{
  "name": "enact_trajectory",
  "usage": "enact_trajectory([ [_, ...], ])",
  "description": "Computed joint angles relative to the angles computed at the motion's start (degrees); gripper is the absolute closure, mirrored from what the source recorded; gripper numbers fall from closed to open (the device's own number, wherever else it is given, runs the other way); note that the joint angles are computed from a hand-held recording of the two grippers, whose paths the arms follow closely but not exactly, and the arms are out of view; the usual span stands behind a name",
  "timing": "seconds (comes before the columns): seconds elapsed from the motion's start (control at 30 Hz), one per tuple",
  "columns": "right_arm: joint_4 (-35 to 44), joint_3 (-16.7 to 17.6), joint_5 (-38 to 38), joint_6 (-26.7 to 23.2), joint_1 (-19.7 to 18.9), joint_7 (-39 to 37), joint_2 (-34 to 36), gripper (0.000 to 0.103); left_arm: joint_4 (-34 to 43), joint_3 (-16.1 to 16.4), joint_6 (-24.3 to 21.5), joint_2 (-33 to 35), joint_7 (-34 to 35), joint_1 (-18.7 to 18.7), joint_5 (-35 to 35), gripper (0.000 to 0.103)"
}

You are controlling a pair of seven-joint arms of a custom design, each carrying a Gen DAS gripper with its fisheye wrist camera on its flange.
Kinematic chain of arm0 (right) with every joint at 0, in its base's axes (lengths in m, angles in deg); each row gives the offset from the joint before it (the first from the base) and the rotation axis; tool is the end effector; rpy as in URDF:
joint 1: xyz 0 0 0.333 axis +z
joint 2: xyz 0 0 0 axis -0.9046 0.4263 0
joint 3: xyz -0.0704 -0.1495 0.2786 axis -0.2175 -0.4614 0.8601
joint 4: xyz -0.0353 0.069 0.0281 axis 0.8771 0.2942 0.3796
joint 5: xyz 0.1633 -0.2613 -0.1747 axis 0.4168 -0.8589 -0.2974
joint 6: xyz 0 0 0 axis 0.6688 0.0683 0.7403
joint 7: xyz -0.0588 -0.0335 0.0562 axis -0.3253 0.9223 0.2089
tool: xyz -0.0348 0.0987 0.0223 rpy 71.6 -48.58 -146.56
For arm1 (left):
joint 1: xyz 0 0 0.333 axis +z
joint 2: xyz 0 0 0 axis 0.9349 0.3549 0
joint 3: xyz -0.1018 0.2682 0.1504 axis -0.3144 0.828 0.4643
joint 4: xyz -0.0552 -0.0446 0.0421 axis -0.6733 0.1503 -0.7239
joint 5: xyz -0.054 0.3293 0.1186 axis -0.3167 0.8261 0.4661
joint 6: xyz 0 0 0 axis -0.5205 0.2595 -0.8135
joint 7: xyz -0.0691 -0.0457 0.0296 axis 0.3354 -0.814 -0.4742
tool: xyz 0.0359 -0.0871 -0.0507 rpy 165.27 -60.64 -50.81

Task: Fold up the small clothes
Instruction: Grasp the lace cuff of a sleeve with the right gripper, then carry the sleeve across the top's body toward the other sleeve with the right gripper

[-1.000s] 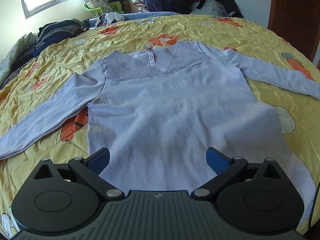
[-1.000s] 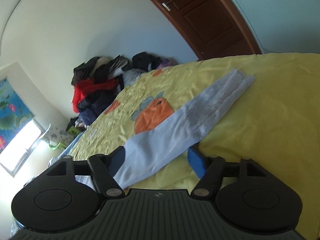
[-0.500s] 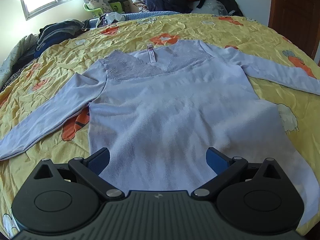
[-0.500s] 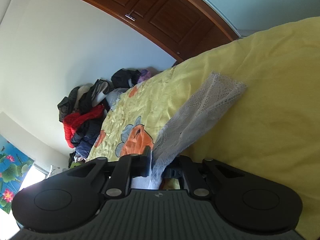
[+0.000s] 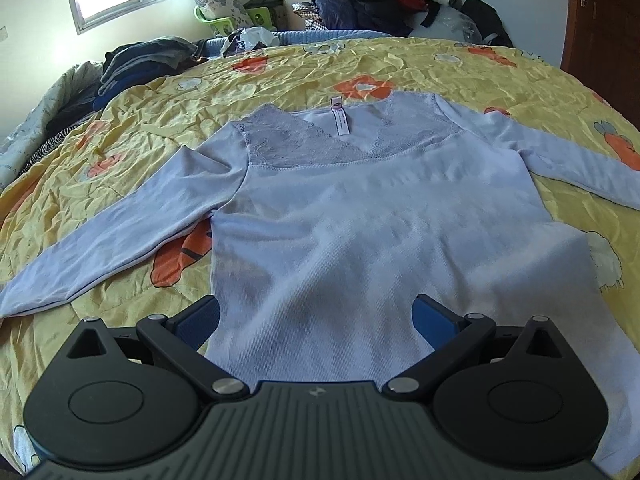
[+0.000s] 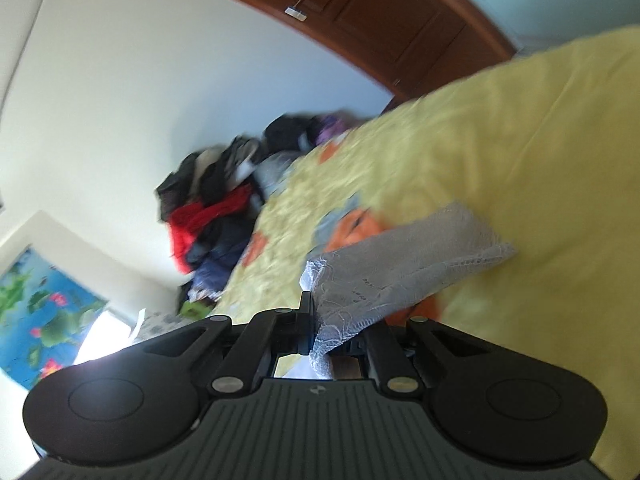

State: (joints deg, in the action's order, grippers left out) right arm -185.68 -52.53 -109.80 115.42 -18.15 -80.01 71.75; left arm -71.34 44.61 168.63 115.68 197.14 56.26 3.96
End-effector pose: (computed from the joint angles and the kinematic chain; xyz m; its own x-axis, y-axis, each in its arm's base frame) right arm 0.5133 0.3717 0.2244 -0.4850 -0.2107 -0.8488 0.4833 0.7443 -0.4609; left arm 0.7350 -0.2478 0.3155 -0.6040 -0.7878 -0.1205 -0.5249 0.5070 -0.6836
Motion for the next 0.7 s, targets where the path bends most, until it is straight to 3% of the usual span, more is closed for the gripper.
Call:
enact_trajectory([
  [0.17, 5.3, -1.5, -6.5, 6.2, -0.9, 0.7, 2.9, 0.092, 0.4, 3.5, 3.3, 1.0, -2.3, -2.5, 1.6, 0.000],
  [0.3, 12.4, -2.9, -9.2, 13.2, -2.2, -2.7, 6.5, 0.092, 1.8, 4.3, 2.7, 1.8, -3.8, -2.7, 2.3, 0.000],
  [0.47, 21.6, -5.2, -7.6, 20.1, -2.9, -9.1, 11.3, 0.092, 3.7, 3.8, 0.9, 2.7, -5.3, -1.9, 2.3, 0.000],
  [0.7, 32.5, -7.9, -1.8, 25.3, -2.8, -18.1, 17.2, 0.092, 5.8, 4.4, -1.0, 3.8, -7.6, -1.6, 2.9, 0.000],
])
